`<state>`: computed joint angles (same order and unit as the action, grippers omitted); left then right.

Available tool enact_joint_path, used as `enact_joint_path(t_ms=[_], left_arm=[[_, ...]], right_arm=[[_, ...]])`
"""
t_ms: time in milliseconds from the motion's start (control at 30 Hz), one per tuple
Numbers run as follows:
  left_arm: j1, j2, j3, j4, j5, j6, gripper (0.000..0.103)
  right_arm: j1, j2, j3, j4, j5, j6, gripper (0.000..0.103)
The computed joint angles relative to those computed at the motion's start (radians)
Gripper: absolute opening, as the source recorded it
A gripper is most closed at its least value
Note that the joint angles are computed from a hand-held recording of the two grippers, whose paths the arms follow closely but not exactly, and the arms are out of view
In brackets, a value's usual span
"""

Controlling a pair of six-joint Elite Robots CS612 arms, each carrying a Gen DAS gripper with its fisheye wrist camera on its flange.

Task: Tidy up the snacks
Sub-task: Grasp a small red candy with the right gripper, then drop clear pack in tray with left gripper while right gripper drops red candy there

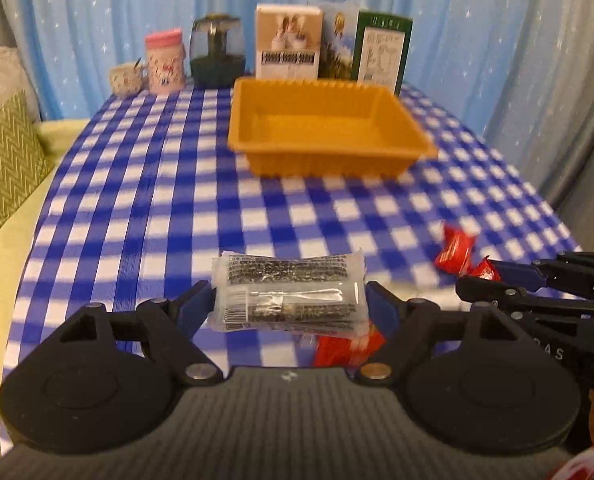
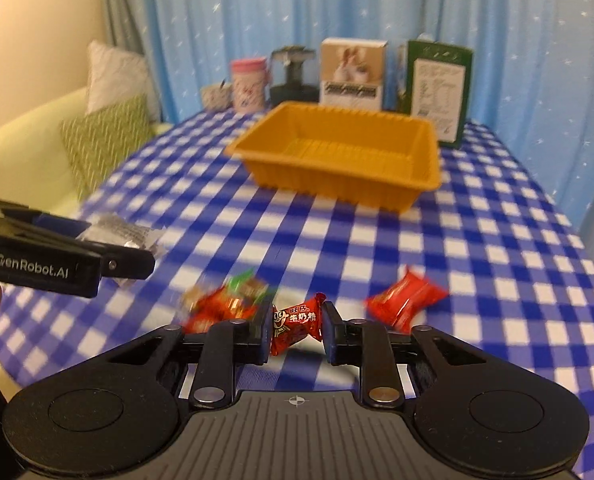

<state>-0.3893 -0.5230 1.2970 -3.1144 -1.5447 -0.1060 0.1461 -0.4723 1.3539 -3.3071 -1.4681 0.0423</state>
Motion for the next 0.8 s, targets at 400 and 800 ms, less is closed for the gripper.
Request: enact_joint_path(t_ms=[400, 800], left_arm=[[0.005, 0.131, -0.330, 0.112, -0.002, -0.003, 0.080], [0.019, 0.404, -0.859, 0.360, -0.001, 0.025, 0.081]], right_arm=[[-0.053, 0.067, -0.250, 0.102, 0.017, 0.064, 0.026], [-0.080, 0.258, -0.633, 0.330, 0.021, 0.125, 0.026]])
